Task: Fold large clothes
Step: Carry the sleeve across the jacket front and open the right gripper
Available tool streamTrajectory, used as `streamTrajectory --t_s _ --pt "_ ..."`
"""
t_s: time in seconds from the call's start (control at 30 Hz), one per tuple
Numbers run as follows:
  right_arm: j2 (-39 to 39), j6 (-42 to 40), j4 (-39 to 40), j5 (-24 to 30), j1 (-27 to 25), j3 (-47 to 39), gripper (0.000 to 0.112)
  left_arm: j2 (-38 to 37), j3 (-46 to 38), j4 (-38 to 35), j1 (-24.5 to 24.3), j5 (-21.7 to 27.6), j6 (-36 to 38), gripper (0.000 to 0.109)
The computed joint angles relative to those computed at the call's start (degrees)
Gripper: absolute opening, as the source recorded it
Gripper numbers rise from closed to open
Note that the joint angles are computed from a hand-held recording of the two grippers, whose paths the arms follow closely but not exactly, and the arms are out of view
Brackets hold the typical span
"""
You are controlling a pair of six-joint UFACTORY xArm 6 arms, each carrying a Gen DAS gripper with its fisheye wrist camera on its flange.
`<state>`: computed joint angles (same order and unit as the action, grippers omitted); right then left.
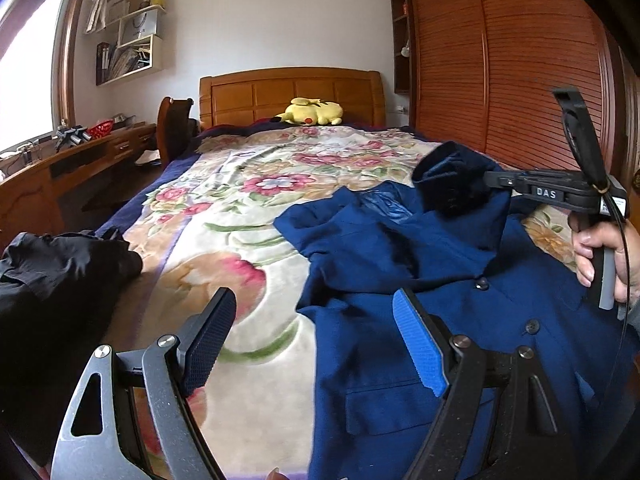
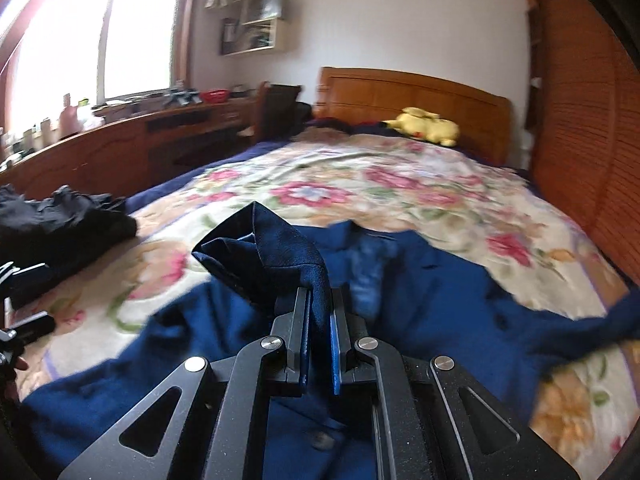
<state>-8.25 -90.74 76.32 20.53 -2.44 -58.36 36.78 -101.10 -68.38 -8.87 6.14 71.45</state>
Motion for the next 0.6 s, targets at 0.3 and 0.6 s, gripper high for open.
streamTrajectory --t_s 0.3,0.6 --pt "-6.88 0.42 4.18 -4.78 -2.69 6.03 0.008 -0.13 -0.31 -0.25 -0.86 1.73 -0.1 0.082" --pt "-12.79 17.09 -10.91 -4.98 -4.69 14.28 0.013 -0.44 0.13 -0.52 -1.14 2.71 0.41 0.082"
